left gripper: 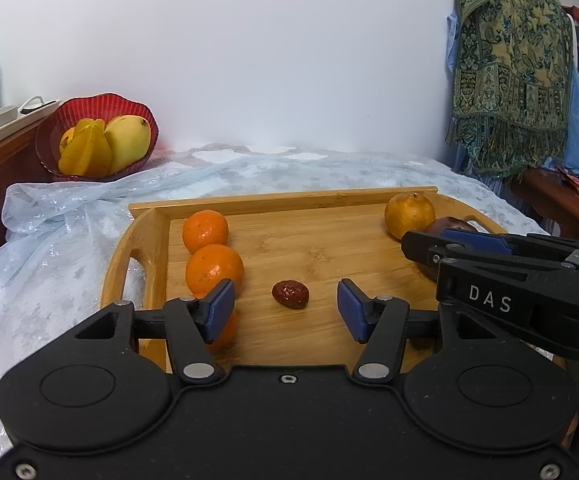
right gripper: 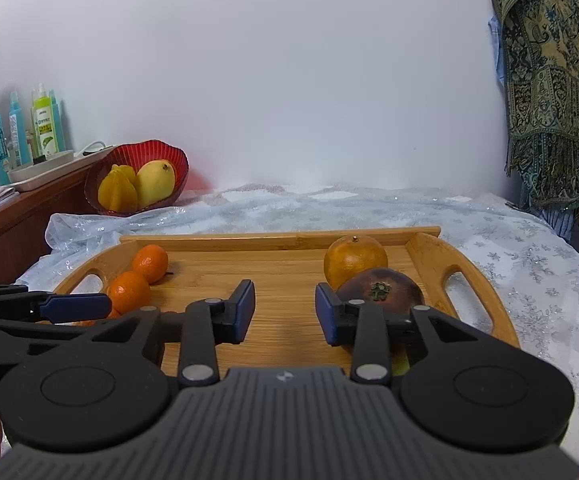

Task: Organize fruits
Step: 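Open the left tool releasing the date while the right tool releases its date, then withdraw both open tools up and away from the tray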

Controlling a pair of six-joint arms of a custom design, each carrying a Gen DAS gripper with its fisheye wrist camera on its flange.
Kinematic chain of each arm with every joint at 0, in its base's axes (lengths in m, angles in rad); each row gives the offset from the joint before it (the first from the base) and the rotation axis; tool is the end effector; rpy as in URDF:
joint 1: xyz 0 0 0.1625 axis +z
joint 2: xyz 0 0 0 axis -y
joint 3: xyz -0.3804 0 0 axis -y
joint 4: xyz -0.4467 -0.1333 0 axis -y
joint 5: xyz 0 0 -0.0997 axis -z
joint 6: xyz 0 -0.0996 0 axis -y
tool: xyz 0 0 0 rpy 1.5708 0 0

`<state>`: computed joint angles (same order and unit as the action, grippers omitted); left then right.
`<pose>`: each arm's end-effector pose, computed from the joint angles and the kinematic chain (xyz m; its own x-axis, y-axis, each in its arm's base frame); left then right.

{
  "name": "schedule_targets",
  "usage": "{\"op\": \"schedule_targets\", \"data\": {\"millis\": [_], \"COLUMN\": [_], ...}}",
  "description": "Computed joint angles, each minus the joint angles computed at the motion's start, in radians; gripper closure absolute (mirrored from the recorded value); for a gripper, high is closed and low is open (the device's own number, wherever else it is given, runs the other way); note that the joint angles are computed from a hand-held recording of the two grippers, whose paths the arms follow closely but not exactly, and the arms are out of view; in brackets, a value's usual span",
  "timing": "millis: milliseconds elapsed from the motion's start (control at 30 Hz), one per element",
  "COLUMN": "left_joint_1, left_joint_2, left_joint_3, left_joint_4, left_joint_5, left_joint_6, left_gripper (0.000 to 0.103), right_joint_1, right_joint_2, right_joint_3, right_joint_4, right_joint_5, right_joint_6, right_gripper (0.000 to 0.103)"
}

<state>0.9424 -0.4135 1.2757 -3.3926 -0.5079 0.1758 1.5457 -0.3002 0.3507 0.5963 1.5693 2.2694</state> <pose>-0.2544 -0.7249 0.0300 -0.7425 -0.2073 -0.6369 0.4745 0.5083 -0.7186 0.1126 -0.8320 0.1129 -0.6545 -0.4459 0.6105 -0.7558 0.4058 -0.5139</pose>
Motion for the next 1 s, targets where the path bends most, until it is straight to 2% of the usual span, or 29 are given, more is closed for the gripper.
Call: {"op": "schedule_targets", "data": {"millis": [200,467,633,1000], "left_joint_1": [-0.017,-0.032,-0.042,-0.054], "left_joint_2": [-0.009,-0.029,-0.012,-0.020], "left_joint_3": [0.029,0.069,0.052,0.078], "left_joint_4": [-0.039,-0.082,-0.149,-0.177], "left_joint_5": [0.021,0.044,0.071,0.078], "left_joint_6": [0.015,0.006,0.066,0.057], "left_gripper": [0.039,0.024,0.020,0.012], "right_joint_1": [-0.004,-0.014,-0.021,-0.032], "right_joint_2": [-0.090,-0.141,-0.190,-0.273], "right_joint_3": [0.158,0.232,0.306,0.444], "right_joint_4": [-0.092,-0.127,-0.187,-0.295], "right_joint_5": [-0.009,-0.023,-0.035,-0.047], "right_joint_6": [-0.018,0.040,0.049,0.045], "right_gripper": [0.042,0.030,0.026,0.019]}}
